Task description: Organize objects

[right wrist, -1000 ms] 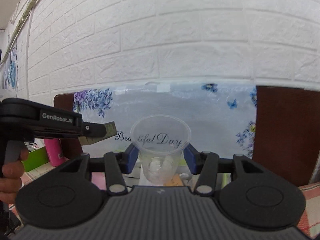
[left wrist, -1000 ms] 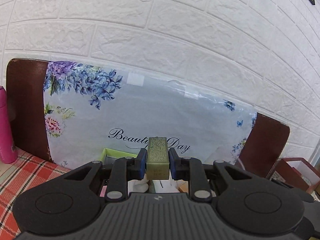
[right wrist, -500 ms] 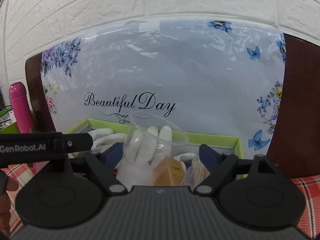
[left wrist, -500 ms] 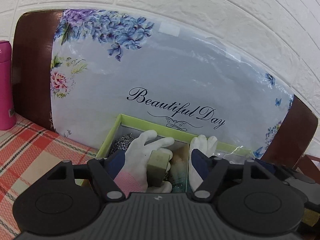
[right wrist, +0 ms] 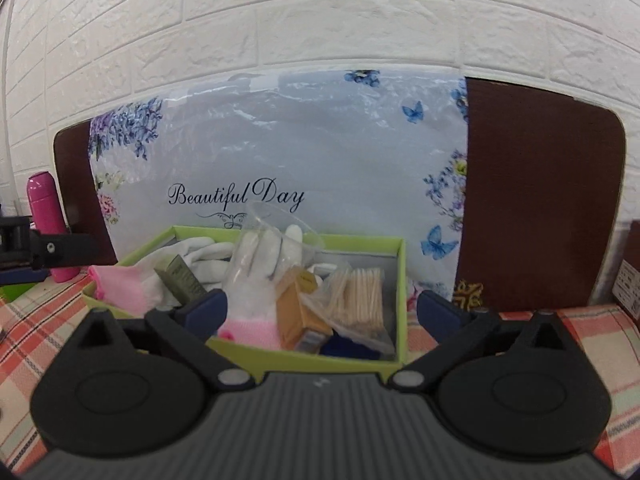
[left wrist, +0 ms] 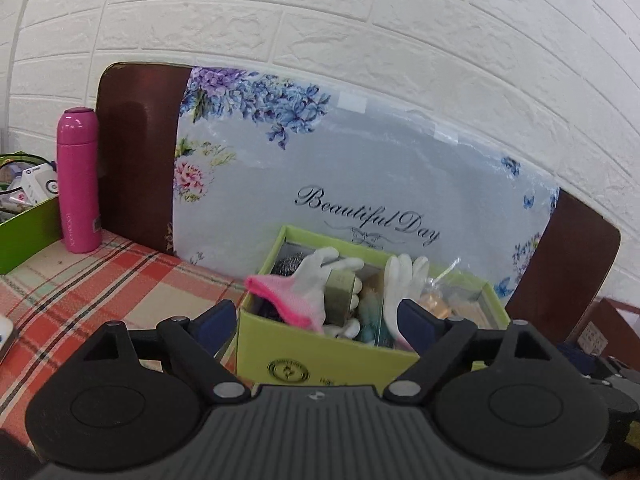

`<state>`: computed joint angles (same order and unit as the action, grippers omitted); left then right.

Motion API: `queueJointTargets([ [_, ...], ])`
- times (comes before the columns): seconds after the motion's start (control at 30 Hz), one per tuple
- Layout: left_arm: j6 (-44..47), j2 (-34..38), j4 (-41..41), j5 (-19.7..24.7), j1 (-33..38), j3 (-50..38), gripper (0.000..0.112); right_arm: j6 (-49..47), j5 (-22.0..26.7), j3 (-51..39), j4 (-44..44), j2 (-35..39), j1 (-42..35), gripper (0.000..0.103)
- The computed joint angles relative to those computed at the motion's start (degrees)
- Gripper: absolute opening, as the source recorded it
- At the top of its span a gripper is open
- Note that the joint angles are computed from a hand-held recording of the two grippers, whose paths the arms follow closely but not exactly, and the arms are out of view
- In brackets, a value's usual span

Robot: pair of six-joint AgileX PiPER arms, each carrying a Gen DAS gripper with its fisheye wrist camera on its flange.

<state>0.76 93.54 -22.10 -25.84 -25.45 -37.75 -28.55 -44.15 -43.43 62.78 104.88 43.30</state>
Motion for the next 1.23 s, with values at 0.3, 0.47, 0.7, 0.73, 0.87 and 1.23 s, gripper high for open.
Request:
queueJointTargets([
  [0.3,37.44,-4.71,-39.63,4.54,-9.45,6.46,0.092,-3.6,-6.22,12.53,19.92,-10.39,16.44,0.103],
  [0.47,45.92,-7.92,-48.4,0.84,-14.42,9.62,0.092,-3.16,-8.63,14.71,26.94,-12.19,23.23,0.103],
  [0.7,51.43,-11.13,-56.28,-3.78,-19.78,11.64,0.092,-5.17,-15.15,14.0,32.66,-12.41,30.9,0.103],
  [0.73,51.81,-11.16,-56.96,-4.41,-20.33,11.8,0.092,-5.44,-15.66,13.92,33.14,-12.51,31.62,0.103],
  [0.87,53.19,-10.83,-59.38,-6.04,-21.58,11.94,0.092,-5.14,-16.87,13.99,34.56,-12.74,33.99,0.103],
  [1.23,51.6,-13.58,-59.3,-11.03,-26.39,13.88,0.094,-4.48,-17.23,13.64,36.34,-11.86,35.85,0.103],
])
